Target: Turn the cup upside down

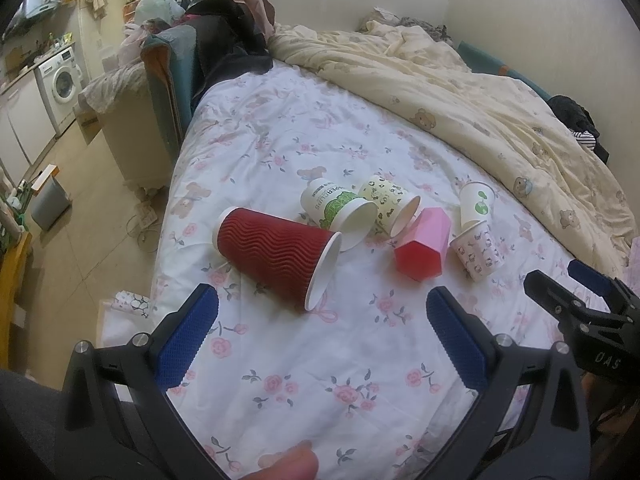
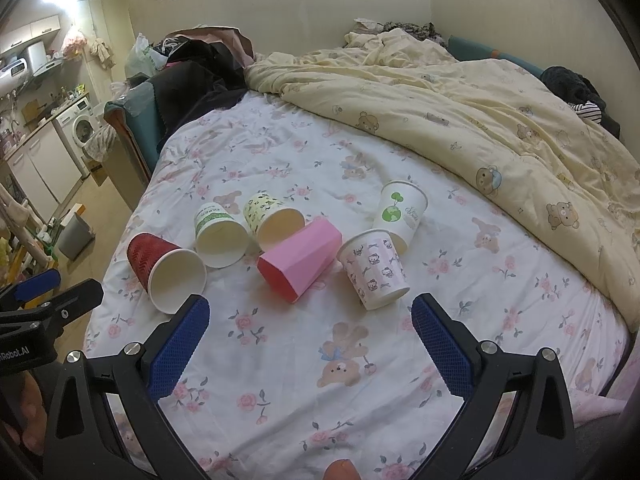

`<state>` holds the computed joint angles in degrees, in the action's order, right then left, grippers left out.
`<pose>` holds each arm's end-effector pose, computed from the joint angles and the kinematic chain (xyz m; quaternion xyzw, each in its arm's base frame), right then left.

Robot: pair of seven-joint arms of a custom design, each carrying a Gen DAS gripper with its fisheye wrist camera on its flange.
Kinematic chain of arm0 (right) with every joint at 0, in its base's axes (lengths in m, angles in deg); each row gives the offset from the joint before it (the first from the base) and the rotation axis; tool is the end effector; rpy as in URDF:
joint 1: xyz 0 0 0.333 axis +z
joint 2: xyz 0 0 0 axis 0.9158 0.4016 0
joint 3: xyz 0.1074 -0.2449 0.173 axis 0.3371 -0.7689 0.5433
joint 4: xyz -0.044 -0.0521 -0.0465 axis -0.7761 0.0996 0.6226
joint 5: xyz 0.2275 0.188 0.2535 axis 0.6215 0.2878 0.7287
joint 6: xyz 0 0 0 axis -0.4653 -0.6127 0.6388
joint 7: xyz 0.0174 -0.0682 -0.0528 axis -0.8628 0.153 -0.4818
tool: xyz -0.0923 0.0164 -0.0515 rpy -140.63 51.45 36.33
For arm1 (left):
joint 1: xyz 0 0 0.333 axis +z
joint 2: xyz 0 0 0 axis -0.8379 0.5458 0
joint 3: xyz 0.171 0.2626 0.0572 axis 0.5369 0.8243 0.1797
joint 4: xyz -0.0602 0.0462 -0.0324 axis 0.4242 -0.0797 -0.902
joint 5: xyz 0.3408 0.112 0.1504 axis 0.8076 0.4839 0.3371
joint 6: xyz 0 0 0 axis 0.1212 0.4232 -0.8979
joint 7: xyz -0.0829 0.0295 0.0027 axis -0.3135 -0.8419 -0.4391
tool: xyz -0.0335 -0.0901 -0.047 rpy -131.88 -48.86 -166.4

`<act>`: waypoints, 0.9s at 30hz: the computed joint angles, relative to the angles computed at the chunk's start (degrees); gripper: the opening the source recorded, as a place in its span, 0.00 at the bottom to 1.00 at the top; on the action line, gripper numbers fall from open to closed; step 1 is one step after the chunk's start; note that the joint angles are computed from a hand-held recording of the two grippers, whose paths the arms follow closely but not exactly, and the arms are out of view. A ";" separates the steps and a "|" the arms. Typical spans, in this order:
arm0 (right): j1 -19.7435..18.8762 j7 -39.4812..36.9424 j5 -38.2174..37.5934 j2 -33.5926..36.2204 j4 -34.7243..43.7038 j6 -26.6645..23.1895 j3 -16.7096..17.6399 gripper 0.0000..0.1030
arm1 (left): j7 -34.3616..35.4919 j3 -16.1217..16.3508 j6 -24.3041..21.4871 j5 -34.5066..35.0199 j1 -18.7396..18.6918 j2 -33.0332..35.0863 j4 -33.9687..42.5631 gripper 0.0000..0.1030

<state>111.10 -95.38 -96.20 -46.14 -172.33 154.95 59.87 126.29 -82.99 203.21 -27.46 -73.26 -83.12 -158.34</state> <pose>0.3766 0.5011 0.4574 -0.5422 0.7595 -0.2626 0.2452 0.4563 -0.3052 0.4567 -0.5376 0.7741 -0.3005 0.1464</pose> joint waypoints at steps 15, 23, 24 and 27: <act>-0.07 0.84 -0.30 -0.27 -0.42 0.18 0.03 1.00 | 1.01 0.07 -0.08 -1.30 -0.15 -0.12 -0.01 1.00; -0.11 0.75 -0.22 -0.19 -0.33 0.17 0.03 1.00 | 1.87 0.19 -0.87 -2.92 -0.38 -0.08 0.14 1.00; -0.09 0.73 -0.15 -0.18 -0.32 0.14 0.05 1.00 | 1.80 0.17 -1.16 -2.93 -0.37 -0.08 0.24 1.00; -0.12 0.80 0.18 -0.21 -0.43 0.10 0.06 1.00 | 0.77 0.05 -1.10 -2.04 -0.18 -0.18 -0.07 1.00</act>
